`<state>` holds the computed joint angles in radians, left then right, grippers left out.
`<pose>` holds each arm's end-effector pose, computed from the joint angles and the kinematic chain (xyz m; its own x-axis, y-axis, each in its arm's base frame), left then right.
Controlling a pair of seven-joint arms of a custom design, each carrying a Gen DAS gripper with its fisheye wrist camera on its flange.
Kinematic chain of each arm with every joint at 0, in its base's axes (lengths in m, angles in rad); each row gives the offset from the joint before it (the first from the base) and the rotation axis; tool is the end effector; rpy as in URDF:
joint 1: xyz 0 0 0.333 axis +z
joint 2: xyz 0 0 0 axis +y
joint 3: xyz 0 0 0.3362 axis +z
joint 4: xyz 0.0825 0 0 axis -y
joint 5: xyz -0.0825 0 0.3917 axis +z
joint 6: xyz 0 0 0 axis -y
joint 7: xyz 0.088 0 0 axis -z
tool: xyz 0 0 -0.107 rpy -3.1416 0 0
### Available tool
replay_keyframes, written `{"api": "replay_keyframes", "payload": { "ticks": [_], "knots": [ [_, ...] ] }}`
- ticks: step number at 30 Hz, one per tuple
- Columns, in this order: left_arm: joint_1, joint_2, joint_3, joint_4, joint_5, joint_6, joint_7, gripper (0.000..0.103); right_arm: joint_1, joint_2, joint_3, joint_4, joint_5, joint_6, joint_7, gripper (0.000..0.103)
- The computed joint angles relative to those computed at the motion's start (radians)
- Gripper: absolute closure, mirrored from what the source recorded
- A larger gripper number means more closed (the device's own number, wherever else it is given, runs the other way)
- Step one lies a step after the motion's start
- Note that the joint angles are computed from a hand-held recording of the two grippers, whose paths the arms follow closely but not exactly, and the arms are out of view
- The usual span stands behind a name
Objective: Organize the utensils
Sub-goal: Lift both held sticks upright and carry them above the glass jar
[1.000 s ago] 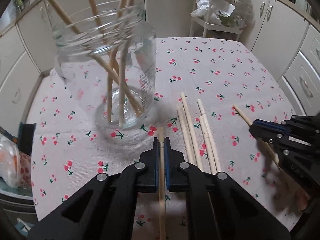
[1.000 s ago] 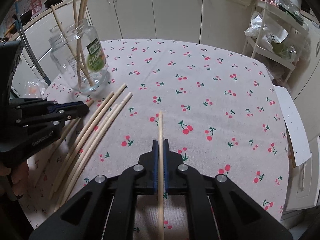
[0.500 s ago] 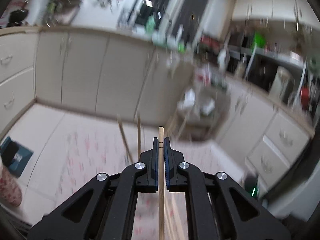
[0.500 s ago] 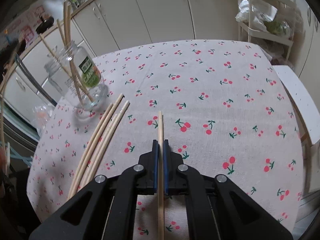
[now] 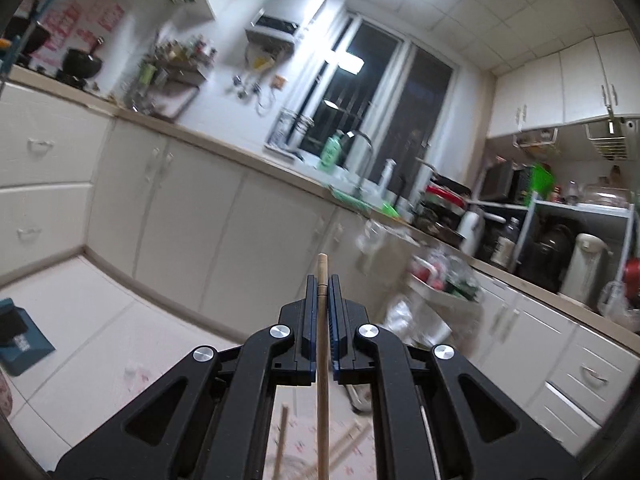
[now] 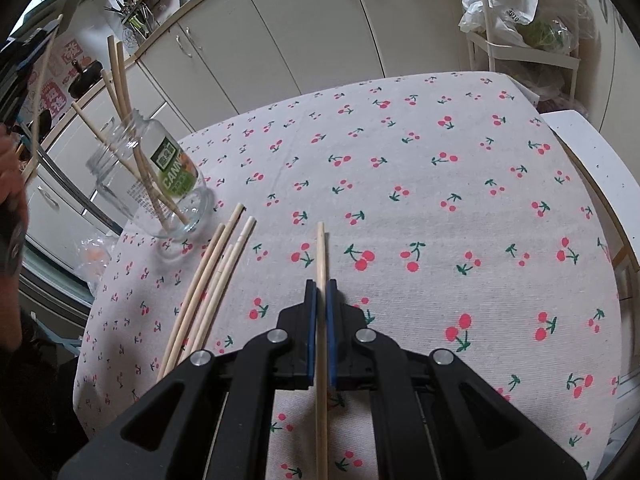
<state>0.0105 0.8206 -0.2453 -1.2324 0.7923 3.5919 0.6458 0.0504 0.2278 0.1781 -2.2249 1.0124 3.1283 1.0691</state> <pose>0.7579 -0.1882 0.4704 -0.4114 -0.8251 0.3872 -0.2453 -0.3089 -0.9189 0.5752 0.0555 0.3367 -0.1721 -0.9202 -0.3516 -0.7753 0.3467 -0.5279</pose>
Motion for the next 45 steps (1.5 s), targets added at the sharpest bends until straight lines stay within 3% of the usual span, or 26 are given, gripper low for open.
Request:
{"api": "replay_keyframes", "payload": {
  "ticks": [4, 7, 11, 18, 25, 30, 35, 39, 45],
  "knots": [
    [-0.140, 0.016, 0.162, 0.021, -0.272, 0.011, 0.147, 0.098, -0.012, 0.002, 0.014, 0.007, 0.033, -0.004, -0.030, 0.097],
    [-0.195, 0.040, 0.215, 0.051, -0.400, 0.005, 0.239, 0.098, -0.011, 0.003, 0.015, 0.011, 0.053, -0.005, -0.046, 0.097],
    [-0.229, 0.057, 0.242, 0.057, -0.497, 0.001, 0.330, 0.098, -0.004, 0.004, 0.010, 0.016, 0.072, -0.006, -0.060, 0.097],
    [-0.258, 0.040, 0.259, -0.036, -0.606, 0.049, 0.459, 0.098, -0.002, 0.004, 0.006, 0.023, 0.116, -0.012, -0.090, 0.097],
    [-0.234, 0.019, 0.223, -0.110, -0.605, 0.069, 0.510, 0.098, 0.008, 0.002, -0.006, 0.027, 0.153, -0.020, -0.118, 0.097],
    [-0.200, 0.011, 0.186, -0.109, -0.586, 0.079, 0.486, 0.098, 0.019, 0.005, -0.015, 0.030, 0.153, -0.030, -0.118, 0.097],
    [-0.239, 0.004, 0.223, -0.084, -0.674, 0.140, 0.530, 0.098, 0.020, 0.007, -0.017, 0.036, 0.177, -0.039, -0.134, 0.097],
    [-0.256, 0.032, 0.228, -0.023, -0.712, 0.114, 0.561, 0.098, 0.024, 0.007, -0.022, 0.037, 0.186, -0.041, -0.141, 0.097],
    [-0.267, 0.028, 0.237, -0.039, -0.725, 0.091, 0.590, 0.098, 0.029, 0.008, -0.027, 0.040, 0.195, -0.041, -0.145, 0.097]
  ]
}}
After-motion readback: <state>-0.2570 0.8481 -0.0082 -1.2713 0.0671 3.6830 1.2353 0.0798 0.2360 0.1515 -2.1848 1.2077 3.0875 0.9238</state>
